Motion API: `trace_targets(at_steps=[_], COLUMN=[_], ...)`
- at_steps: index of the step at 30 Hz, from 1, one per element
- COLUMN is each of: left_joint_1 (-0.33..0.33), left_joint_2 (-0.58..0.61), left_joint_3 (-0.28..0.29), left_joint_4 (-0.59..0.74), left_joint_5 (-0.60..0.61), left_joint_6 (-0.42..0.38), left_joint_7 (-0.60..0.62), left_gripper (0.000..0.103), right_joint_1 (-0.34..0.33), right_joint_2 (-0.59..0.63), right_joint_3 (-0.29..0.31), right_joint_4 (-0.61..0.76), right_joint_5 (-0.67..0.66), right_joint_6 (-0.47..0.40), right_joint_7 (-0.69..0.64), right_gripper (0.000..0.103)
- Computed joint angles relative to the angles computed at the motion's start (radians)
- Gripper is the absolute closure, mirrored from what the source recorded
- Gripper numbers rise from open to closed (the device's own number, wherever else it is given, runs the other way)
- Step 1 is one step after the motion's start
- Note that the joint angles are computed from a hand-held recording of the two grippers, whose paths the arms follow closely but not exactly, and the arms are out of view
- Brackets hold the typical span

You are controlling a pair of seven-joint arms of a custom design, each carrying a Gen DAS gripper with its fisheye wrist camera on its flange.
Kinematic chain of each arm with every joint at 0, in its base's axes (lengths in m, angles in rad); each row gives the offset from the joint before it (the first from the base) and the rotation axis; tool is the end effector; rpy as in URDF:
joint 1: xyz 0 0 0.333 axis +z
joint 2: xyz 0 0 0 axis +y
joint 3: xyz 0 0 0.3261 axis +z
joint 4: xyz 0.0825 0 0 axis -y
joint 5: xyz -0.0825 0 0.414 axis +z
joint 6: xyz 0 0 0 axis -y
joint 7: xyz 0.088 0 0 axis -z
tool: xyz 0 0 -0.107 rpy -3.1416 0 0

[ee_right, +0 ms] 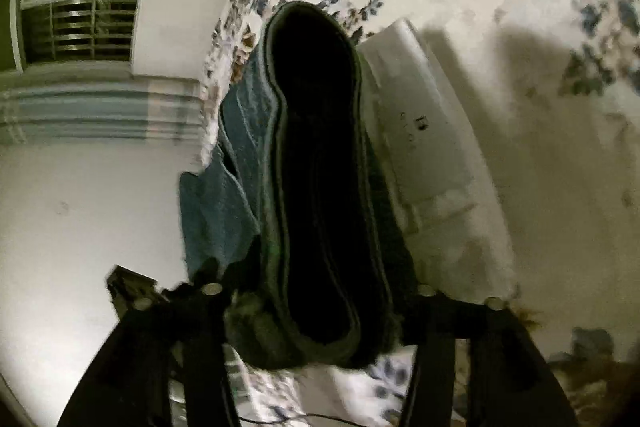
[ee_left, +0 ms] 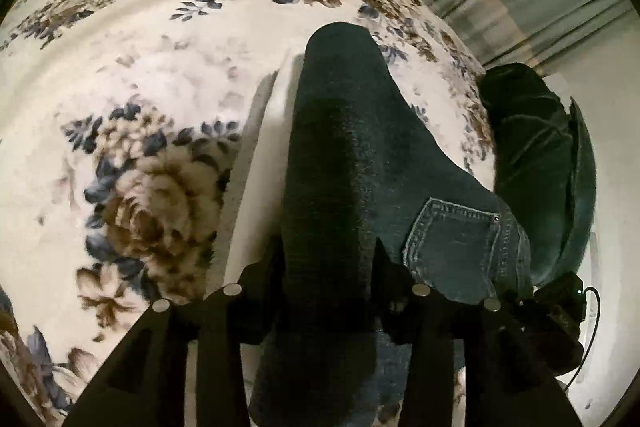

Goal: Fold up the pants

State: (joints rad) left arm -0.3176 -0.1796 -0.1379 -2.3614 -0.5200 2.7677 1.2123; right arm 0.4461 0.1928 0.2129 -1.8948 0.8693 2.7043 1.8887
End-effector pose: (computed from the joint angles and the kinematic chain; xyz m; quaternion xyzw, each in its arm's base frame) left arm 0.4924 -0.2195 0.4531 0.7709 -0.5524 0.3154 0.0330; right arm 0.5514 0.3841 0.4591 -0.5179 0.7525 0.2106 0.3482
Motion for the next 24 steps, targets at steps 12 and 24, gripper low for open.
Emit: trace_targets(at_steps=[12,24], left_joint_1=[0.089,-0.042], left_joint_2=[-0.217,-0.359], left_joint_3=[-0.167,-0.27], left_joint_4=[0.063,0.273], left_joint_5=[0.667,0.842], left_joint_6=[-0.417,-0.79], left_joint_7=[-0.516,-0.683], left_gripper=[0.007,0.002], right_joint_1=[0.137,0.147], right_joint_2=[-0.173,-0.433], right_joint_3=[-0.047,0.141], right_joint_4=[0.105,0.205], right_joint_5=[-1.132,-1.283], right_joint_6=[-0.506,-0.865], right_joint_7=[0.623,0.684], right_gripper=[0.001,0.0])
